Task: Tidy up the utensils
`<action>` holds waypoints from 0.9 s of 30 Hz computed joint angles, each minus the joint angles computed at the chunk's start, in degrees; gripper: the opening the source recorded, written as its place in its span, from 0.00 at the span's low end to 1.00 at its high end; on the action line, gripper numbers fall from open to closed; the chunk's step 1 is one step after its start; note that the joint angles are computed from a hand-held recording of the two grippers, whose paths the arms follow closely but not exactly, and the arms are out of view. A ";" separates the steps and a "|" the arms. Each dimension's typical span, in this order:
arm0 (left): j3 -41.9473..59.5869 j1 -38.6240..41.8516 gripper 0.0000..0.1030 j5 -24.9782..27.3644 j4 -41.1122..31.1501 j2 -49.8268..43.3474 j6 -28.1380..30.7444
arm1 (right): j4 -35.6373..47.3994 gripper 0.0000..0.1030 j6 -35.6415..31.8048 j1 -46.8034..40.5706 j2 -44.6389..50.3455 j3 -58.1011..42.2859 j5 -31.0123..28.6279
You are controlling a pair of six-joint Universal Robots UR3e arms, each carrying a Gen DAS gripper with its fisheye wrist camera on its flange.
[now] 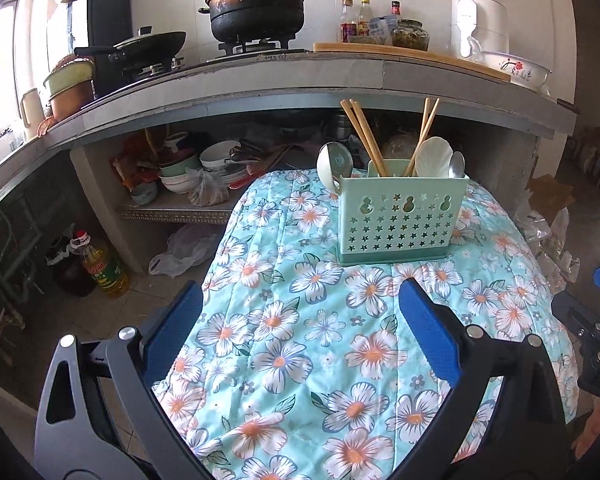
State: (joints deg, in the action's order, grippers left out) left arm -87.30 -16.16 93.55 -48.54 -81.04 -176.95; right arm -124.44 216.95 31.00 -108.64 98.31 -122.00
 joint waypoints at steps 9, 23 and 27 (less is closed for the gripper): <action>-0.21 -3.25 0.92 2.70 2.32 0.20 -1.08 | 5.31 0.94 3.97 1.28 -1.67 -1.04 -3.47; -0.86 -1.08 0.92 0.91 0.00 1.62 -2.47 | 10.87 0.94 5.54 2.84 0.39 -5.50 -7.07; -0.89 -0.62 0.92 1.00 -0.73 1.52 -2.65 | 11.40 0.94 5.39 2.55 0.76 -5.89 -6.16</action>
